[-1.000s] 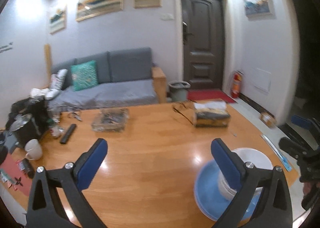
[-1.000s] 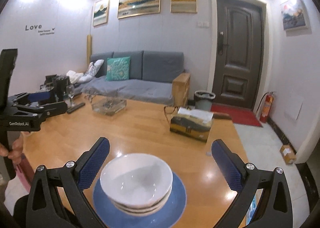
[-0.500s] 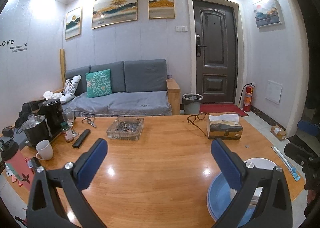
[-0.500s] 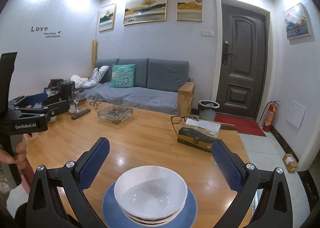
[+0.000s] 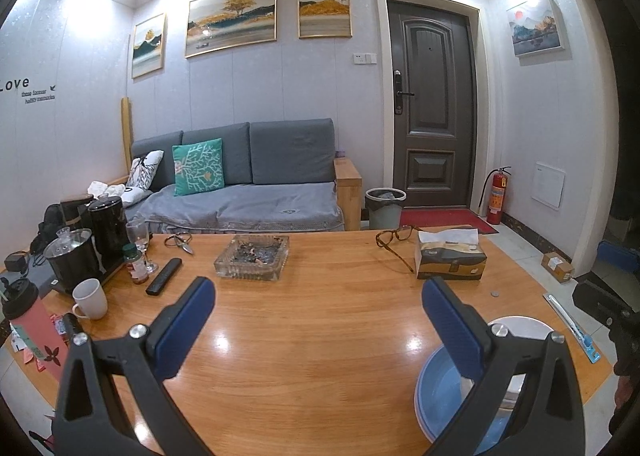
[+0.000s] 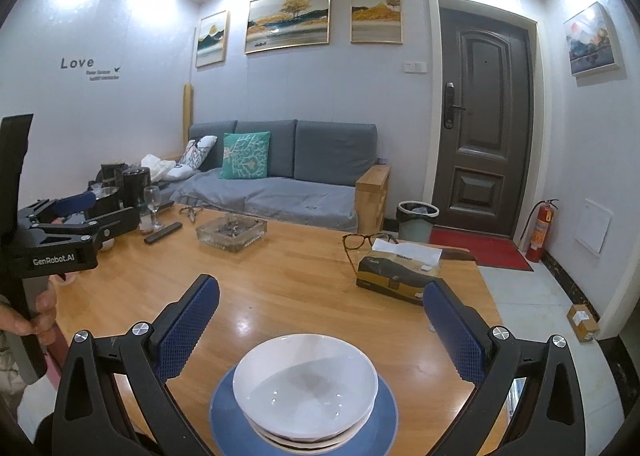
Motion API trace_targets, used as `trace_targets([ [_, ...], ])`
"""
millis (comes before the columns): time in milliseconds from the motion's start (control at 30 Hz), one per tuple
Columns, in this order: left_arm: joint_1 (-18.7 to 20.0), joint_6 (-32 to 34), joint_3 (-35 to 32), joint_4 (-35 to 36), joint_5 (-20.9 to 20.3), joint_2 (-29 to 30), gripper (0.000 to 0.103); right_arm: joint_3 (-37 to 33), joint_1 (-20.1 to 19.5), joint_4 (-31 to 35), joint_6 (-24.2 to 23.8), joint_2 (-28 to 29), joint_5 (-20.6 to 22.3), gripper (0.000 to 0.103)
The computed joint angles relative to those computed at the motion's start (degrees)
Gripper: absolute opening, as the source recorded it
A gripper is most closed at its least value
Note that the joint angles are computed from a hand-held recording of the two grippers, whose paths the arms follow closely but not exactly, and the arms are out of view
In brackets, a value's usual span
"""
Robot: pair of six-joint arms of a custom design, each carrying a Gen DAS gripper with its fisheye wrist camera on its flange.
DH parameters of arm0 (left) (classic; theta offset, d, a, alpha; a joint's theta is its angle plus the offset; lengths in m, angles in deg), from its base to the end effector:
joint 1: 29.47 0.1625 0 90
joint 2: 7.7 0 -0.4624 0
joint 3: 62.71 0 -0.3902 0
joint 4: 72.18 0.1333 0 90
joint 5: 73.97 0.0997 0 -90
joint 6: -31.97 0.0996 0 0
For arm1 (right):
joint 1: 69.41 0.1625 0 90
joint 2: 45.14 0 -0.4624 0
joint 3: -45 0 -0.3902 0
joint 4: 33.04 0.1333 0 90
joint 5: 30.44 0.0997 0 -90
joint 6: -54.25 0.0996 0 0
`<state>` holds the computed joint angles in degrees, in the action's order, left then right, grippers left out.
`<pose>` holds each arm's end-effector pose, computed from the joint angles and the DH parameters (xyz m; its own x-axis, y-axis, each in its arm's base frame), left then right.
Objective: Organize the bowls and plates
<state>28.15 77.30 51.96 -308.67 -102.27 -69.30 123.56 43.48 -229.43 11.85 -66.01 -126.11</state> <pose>-0.0788 -0.5369 0.3597 -0.6351 -0.3792 -0.6730 0.5970 0.3119 -0.7391 0.4175 -0.6714 0.0069 -0.5252 -0.6453 0.5547 -0.8272 0.2341 -0.5108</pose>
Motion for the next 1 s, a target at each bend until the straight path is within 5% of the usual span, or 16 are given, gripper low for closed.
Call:
trace_targets([
  [1000,0.07,-2.07,0.54,1.53,-0.96,0.11,0.103,0.26,-0.10,-0.09,0.53,-0.32,0.30,0.101],
])
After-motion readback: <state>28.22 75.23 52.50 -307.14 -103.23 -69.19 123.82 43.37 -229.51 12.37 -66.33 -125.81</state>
